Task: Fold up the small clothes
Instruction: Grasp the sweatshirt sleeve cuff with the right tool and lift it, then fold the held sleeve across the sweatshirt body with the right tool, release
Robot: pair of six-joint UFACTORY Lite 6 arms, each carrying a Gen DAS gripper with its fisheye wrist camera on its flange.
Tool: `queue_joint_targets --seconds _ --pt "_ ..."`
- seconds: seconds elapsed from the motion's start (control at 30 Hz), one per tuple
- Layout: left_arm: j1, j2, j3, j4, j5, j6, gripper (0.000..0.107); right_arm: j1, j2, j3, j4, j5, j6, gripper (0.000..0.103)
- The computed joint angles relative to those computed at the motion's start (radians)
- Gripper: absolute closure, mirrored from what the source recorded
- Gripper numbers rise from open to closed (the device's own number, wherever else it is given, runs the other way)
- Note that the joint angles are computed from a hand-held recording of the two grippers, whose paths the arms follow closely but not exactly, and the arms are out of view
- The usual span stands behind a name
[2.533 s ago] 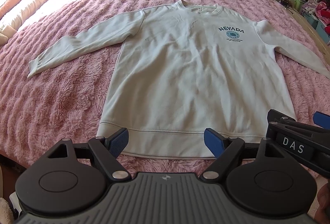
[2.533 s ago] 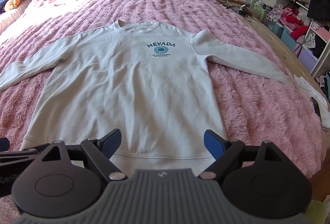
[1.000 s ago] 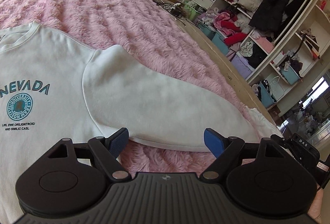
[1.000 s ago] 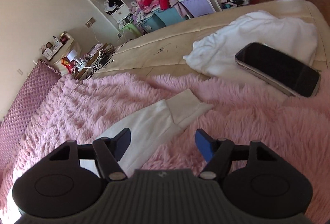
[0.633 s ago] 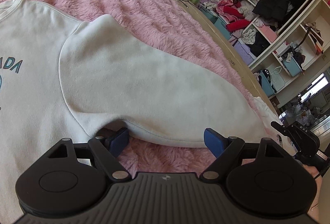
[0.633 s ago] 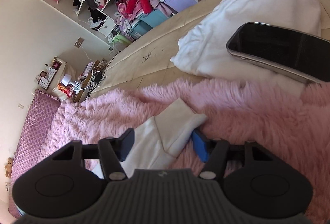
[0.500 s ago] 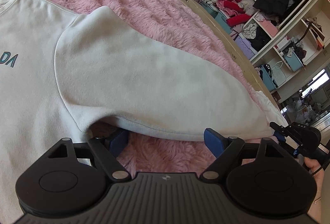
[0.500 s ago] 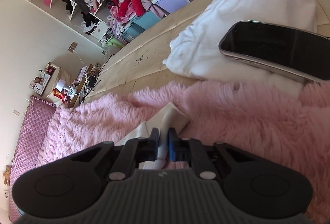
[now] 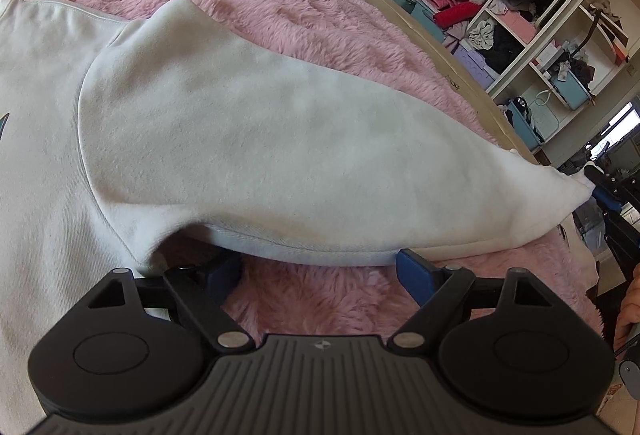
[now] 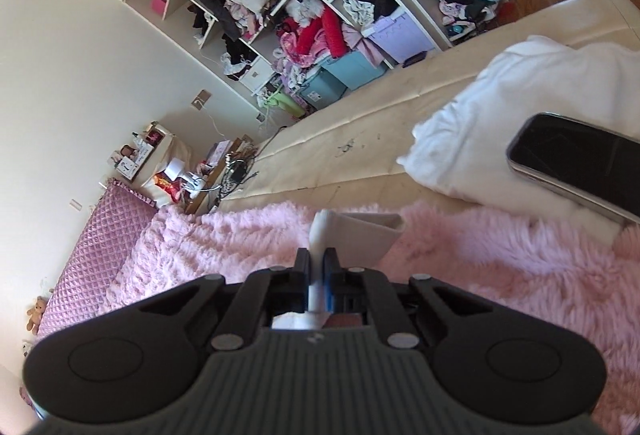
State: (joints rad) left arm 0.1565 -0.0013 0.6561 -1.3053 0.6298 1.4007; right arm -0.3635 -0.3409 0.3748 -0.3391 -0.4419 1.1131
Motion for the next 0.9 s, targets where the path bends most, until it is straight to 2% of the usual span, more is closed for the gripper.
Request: queue_joint_targets --seconds 0.07,0.17,0.23,0.33,0.43,0.57,0.67,0.8,0.9 --pt "0.048 -0.015 0.019 0.046 0.065 -0.049 0.010 0.083 -0.051 0.022 0.123 0.052 -0.102 0.101" --pt "0.150 -0.065 0.044 0.129 0.169 -0.091 0.010 0.249 -0.120 0.069 0.437 0.131 -0.393 0.101" --pt "0.248 -0.112 0.047 0.182 0.236 -0.087 0.010 0.365 -0.141 0.103 0.646 0.146 -0.588 0.101" --pt "0.464 -0.145 0.075 0.266 0.377 -0.032 0.010 0.575 -0.106 0.180 0.960 0.097 -0.861 0.101" --pt "0.675 -0.122 0.128 0.352 0.487 0.046 0.010 0.817 0.010 0.308 1.254 -0.011 -1.093 0.101" --pt "0.935 -0.030 0.238 0.443 0.592 0.155 0.010 1.088 0.230 0.533 1.388 -0.146 -1.187 0.101" --pt "1.098 0.107 0.375 0.498 0.675 0.181 0.010 1.248 0.428 0.750 1.426 -0.206 -1.210 0.101" --pt "1.265 0.320 0.612 0.537 0.733 0.151 0.010 1.413 0.726 1.139 1.546 -0.224 -1.318 0.102" --pt "1.340 0.471 0.799 0.539 0.764 0.099 0.010 1.501 0.965 1.453 1.606 -0.168 -1.415 0.101"
